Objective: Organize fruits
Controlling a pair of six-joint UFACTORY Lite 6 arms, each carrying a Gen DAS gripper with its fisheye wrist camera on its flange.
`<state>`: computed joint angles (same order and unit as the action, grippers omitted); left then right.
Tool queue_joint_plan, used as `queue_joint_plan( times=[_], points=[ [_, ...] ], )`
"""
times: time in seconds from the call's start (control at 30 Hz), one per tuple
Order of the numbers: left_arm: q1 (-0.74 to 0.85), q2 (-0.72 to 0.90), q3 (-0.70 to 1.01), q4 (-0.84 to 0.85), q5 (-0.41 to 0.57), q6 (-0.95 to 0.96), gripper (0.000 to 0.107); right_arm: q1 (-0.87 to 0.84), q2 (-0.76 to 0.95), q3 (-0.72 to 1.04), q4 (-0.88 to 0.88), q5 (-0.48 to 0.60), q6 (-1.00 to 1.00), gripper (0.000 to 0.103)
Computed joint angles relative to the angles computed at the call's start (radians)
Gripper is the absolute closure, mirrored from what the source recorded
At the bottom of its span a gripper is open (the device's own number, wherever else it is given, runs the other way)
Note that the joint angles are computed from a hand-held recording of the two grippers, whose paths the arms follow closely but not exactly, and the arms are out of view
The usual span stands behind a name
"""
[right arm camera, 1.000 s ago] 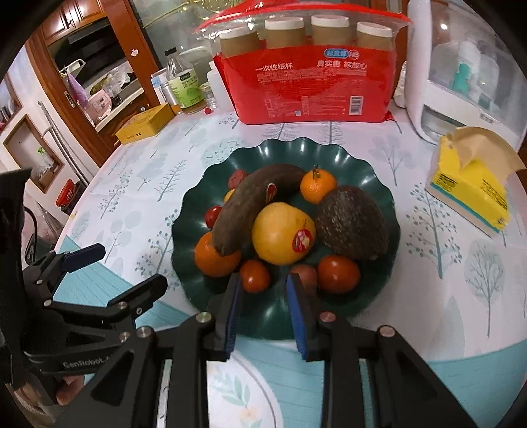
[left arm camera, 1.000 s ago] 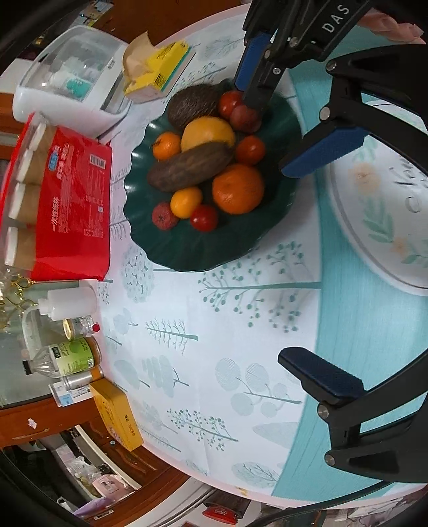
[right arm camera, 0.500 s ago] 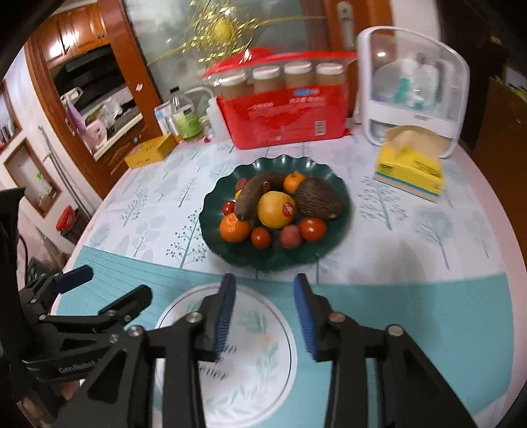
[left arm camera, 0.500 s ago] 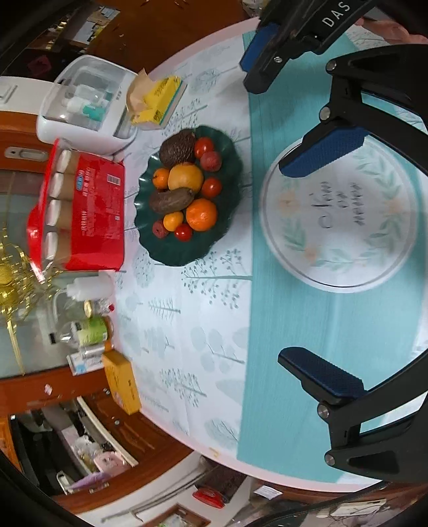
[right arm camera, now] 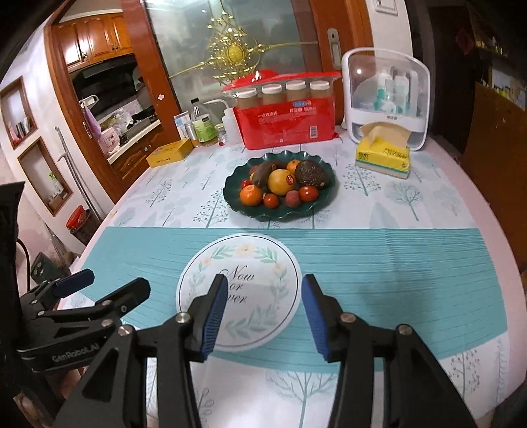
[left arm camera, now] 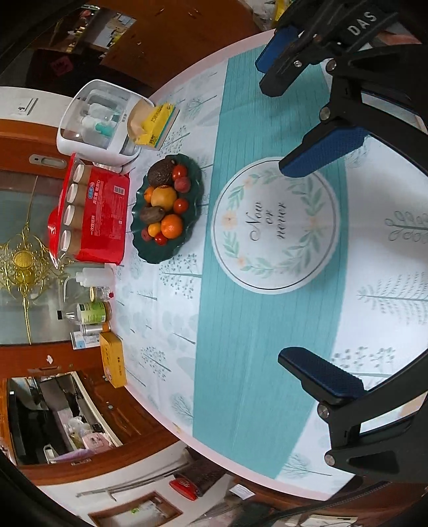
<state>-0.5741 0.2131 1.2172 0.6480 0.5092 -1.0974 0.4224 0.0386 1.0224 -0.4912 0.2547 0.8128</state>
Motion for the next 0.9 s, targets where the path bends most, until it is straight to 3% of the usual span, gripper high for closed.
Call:
queue_joint_plan(
  times=[0.1,0.33,0.9],
  points=[
    [-0.029,-0.045,-0.055,0.039,0.007,-0.064,0.005,0.057,-0.076,-0.07,-0.231,0.026,0.236,0.049],
    [-0.092,-0.103,-0.104,0.224,0.078,-0.278,0.005,0.108,-0.133,-0.127,-0.354,0.061,0.375,0.043],
    [-0.126,-0.127,-0.149,0.262,0.11,-0.332,0.005,0.14,-0.167,-0.171,-0.389,0.076,0.445,0.043]
  ],
)
